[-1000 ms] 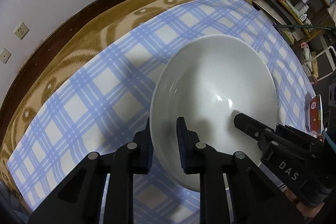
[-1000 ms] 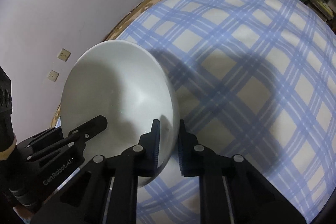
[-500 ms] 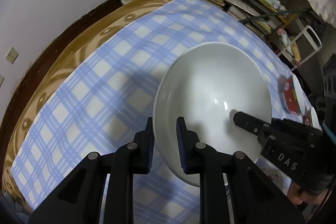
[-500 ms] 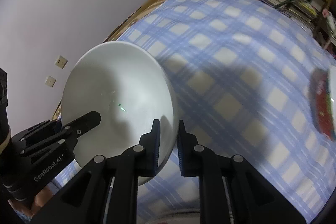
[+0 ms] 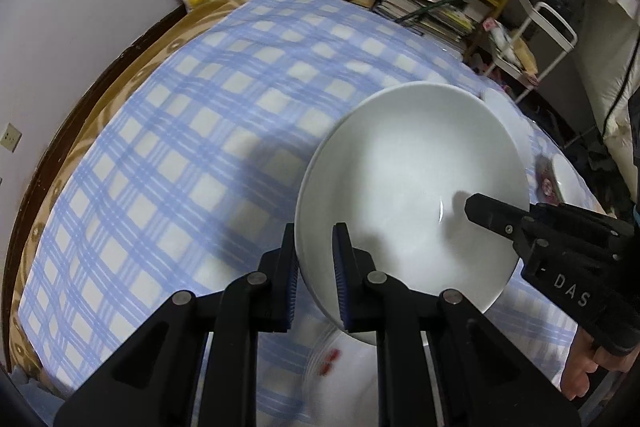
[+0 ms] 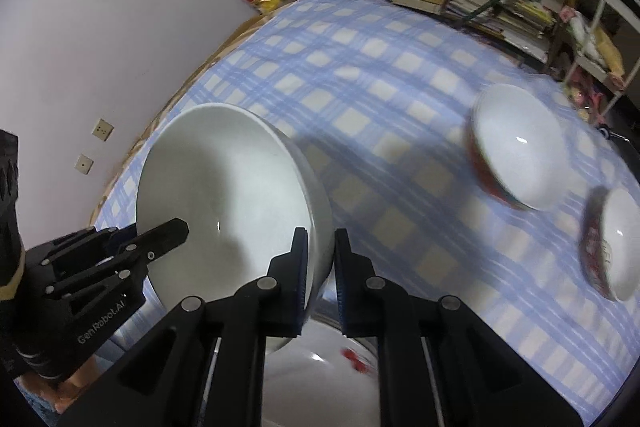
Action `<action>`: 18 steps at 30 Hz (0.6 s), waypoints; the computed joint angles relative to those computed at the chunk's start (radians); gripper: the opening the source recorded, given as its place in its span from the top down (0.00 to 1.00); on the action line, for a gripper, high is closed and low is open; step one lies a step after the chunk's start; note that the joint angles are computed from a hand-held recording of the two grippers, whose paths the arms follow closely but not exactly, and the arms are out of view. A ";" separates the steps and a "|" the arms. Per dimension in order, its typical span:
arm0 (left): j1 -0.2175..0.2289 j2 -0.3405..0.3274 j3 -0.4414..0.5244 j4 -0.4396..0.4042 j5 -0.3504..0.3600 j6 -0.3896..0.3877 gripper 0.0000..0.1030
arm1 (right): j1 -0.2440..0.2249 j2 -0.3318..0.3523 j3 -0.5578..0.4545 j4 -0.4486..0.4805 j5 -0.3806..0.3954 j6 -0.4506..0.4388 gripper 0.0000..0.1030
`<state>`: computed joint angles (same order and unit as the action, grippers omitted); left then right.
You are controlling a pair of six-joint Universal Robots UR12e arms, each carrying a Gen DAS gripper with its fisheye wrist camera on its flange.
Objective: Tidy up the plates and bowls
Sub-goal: 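Lift and carry the white bowls with both tools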
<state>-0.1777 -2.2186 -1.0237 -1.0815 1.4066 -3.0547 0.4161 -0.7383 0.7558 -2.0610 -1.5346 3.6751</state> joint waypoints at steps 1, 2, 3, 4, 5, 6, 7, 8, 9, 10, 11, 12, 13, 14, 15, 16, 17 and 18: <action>-0.007 0.002 0.000 0.000 -0.004 -0.001 0.84 | -0.002 -0.021 0.033 -0.012 -0.010 0.002 0.87; -0.012 0.004 0.000 -0.002 -0.007 -0.004 0.84 | -0.003 -0.035 0.055 -0.018 -0.017 0.004 0.87; -0.019 0.006 -0.002 -0.002 -0.016 -0.004 0.84 | -0.004 -0.054 0.085 -0.028 -0.027 0.006 0.87; -0.024 0.008 -0.004 -0.002 -0.021 -0.003 0.84 | -0.005 -0.070 0.110 -0.037 -0.036 0.009 0.87; -0.030 0.010 -0.005 -0.002 -0.026 -0.002 0.84 | -0.008 -0.092 0.145 -0.048 -0.046 0.014 0.87; -0.038 0.011 -0.005 -0.003 -0.028 0.002 0.84 | -0.010 -0.107 0.169 -0.054 -0.051 0.019 0.87; -0.044 0.012 -0.004 -0.004 -0.030 0.004 0.84 | -0.014 -0.126 0.199 -0.065 -0.057 0.028 0.87; -0.051 0.013 -0.005 -0.004 -0.032 0.007 0.84 | -0.015 -0.138 0.218 -0.072 -0.063 0.035 0.87; -0.059 0.014 -0.006 -0.003 -0.035 0.012 0.84 | -0.019 -0.156 0.245 -0.081 -0.070 0.044 0.87; -0.066 0.014 -0.005 -0.006 -0.037 0.013 0.84 | -0.022 -0.173 0.273 -0.092 -0.076 0.054 0.87; -0.071 0.013 -0.003 -0.010 -0.039 0.014 0.84 | -0.025 -0.189 0.297 -0.101 -0.081 0.063 0.87; -0.079 0.012 -0.001 -0.017 -0.044 0.016 0.84 | -0.027 -0.200 0.314 -0.107 -0.085 0.070 0.87; -0.084 0.010 0.002 -0.023 -0.048 0.020 0.84 | -0.031 -0.216 0.340 -0.115 -0.091 0.081 0.87; -0.089 0.009 0.003 -0.028 -0.050 0.024 0.84 | -0.034 -0.227 0.357 -0.120 -0.094 0.088 0.87; -0.095 0.008 0.004 -0.033 -0.051 0.025 0.84 | -0.037 -0.238 0.375 -0.124 -0.096 0.094 0.87; -0.101 0.007 0.006 -0.038 -0.051 0.026 0.84 | -0.041 -0.250 0.396 -0.131 -0.096 0.100 0.87; -0.105 0.005 0.007 -0.043 -0.053 0.026 0.84 | -0.043 -0.256 0.407 -0.133 -0.097 0.104 0.87; -0.109 0.003 0.010 -0.049 -0.053 0.025 0.84 | -0.046 -0.265 0.423 -0.137 -0.098 0.109 0.87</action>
<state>-0.2870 -2.2154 -1.0141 -1.1308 1.3533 -3.0295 0.3699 -1.0030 1.1786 -2.1978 -1.6322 3.7838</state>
